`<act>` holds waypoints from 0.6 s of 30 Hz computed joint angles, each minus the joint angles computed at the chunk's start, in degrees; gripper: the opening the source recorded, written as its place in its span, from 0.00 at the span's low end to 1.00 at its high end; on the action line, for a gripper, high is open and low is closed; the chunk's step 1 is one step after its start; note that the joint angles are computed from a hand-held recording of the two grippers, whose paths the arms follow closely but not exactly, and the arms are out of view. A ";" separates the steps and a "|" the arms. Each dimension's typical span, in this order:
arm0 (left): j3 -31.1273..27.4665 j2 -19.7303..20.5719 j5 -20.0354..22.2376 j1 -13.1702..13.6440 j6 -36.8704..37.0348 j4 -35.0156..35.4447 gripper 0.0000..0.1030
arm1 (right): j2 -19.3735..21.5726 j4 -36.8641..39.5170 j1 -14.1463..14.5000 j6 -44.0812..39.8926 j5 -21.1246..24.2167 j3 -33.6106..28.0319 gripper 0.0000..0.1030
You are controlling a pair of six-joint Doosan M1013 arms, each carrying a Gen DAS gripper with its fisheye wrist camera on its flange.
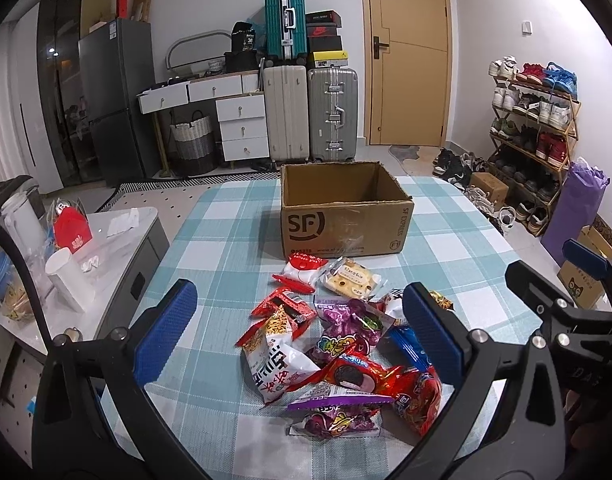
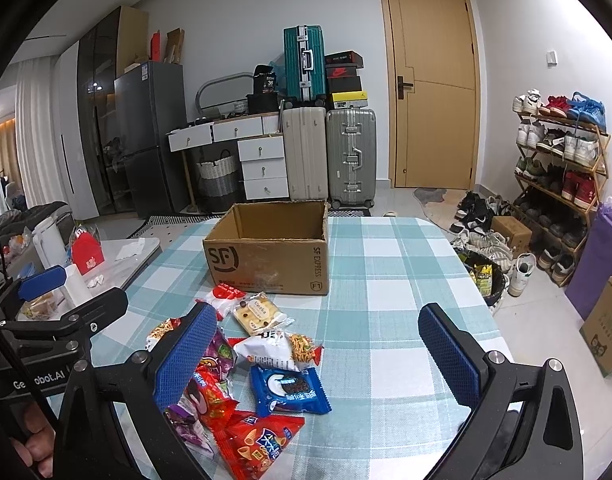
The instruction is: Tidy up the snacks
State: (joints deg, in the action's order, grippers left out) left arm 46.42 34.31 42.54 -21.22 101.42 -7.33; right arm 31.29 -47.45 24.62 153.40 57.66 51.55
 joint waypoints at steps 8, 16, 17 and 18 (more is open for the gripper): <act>-0.23 0.29 0.29 0.00 0.02 0.23 1.00 | -0.14 0.90 -0.17 -0.59 -1.53 0.60 1.00; -0.66 0.92 1.39 0.00 -0.20 0.27 1.00 | -0.23 1.25 -0.27 -0.48 -2.30 1.20 1.00; -0.86 1.08 1.66 0.02 -0.26 0.22 1.00 | -0.17 1.38 -0.30 -0.55 -2.30 1.18 1.00; -0.95 1.20 1.87 0.05 -0.29 0.08 1.00 | -0.18 1.49 -0.34 -0.57 -2.41 1.30 1.00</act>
State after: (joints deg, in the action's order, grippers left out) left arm 45.47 35.51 44.41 -21.17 101.13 -7.24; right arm 31.11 -45.96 24.27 152.83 55.25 52.85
